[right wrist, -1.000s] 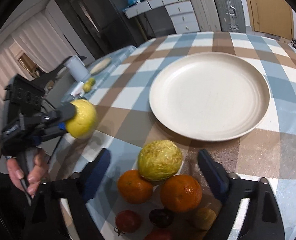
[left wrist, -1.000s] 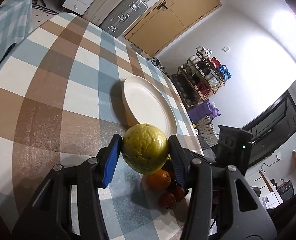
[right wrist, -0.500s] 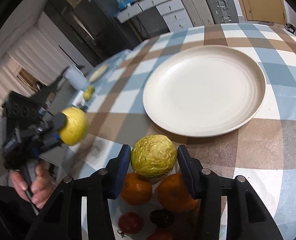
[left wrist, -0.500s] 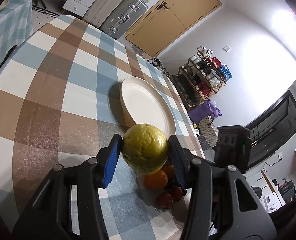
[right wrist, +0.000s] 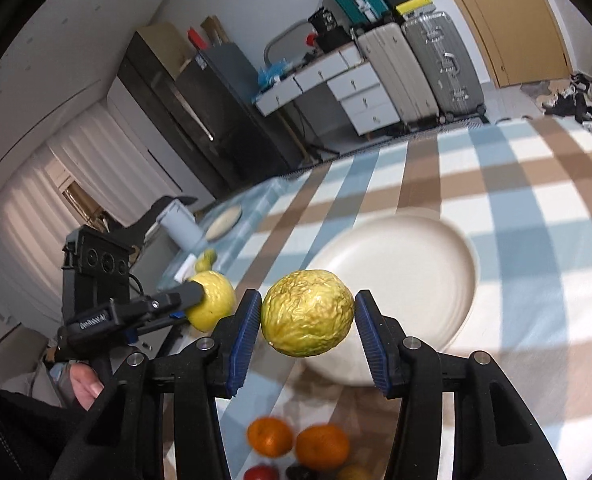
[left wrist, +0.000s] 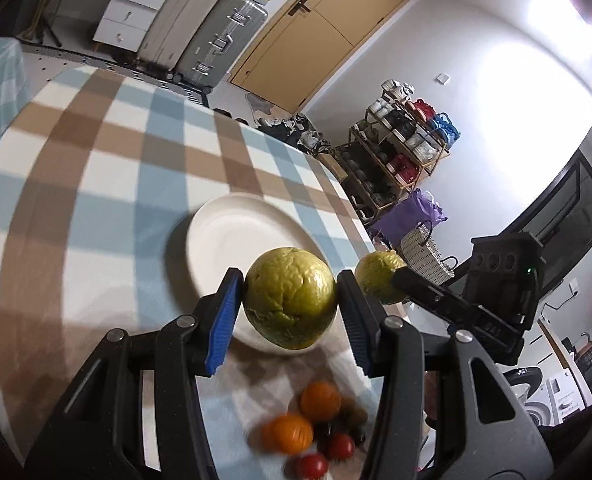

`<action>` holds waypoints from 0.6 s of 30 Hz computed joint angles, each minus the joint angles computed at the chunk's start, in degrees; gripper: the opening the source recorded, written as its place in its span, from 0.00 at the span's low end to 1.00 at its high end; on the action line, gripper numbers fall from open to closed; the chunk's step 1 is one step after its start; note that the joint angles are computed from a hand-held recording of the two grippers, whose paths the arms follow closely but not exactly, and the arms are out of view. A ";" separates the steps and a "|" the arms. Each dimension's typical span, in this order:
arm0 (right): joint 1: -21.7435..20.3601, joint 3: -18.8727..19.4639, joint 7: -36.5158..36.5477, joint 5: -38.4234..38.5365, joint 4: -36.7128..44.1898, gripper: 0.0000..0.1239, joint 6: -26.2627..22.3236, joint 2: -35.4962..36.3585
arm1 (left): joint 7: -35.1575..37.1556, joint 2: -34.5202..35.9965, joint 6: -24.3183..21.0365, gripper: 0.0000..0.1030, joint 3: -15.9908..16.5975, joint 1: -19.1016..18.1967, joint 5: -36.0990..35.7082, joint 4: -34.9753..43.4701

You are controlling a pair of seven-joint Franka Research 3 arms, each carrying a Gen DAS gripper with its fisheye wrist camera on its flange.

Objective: Organize fruits
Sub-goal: 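Grasp the wrinkled yellow citrus with the right gripper while the left lifts its citrus, then lower both citrus fruits onto the cream plate and open both grippers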

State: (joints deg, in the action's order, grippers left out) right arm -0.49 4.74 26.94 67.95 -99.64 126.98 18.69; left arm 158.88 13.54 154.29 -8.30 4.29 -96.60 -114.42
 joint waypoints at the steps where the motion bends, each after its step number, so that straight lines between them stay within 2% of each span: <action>1: -0.15 -0.10 0.45 -0.17 1.63 0.40 -0.40 1.02 | -1.26 1.49 0.47 0.44 -0.03 -0.35 1.49 2.04; 9: -1.90 1.95 9.64 -6.34 21.22 0.40 -4.47 14.91 | -16.66 14.02 6.09 0.44 -1.89 -2.09 21.11 17.47; 12: -1.53 2.16 13.59 -9.19 28.16 0.40 -6.17 20.35 | -23.28 18.73 6.41 0.44 -1.36 -3.16 29.06 22.73; 13: -2.15 3.57 16.01 -11.47 31.63 0.40 -6.80 23.03 | -25.25 20.05 6.47 0.44 -1.07 -3.55 31.53 24.16; 18: -1.81 5.07 23.46 -18.15 42.90 0.40 -9.72 31.45 | -33.99 26.23 5.09 0.45 -0.06 -4.49 41.51 30.94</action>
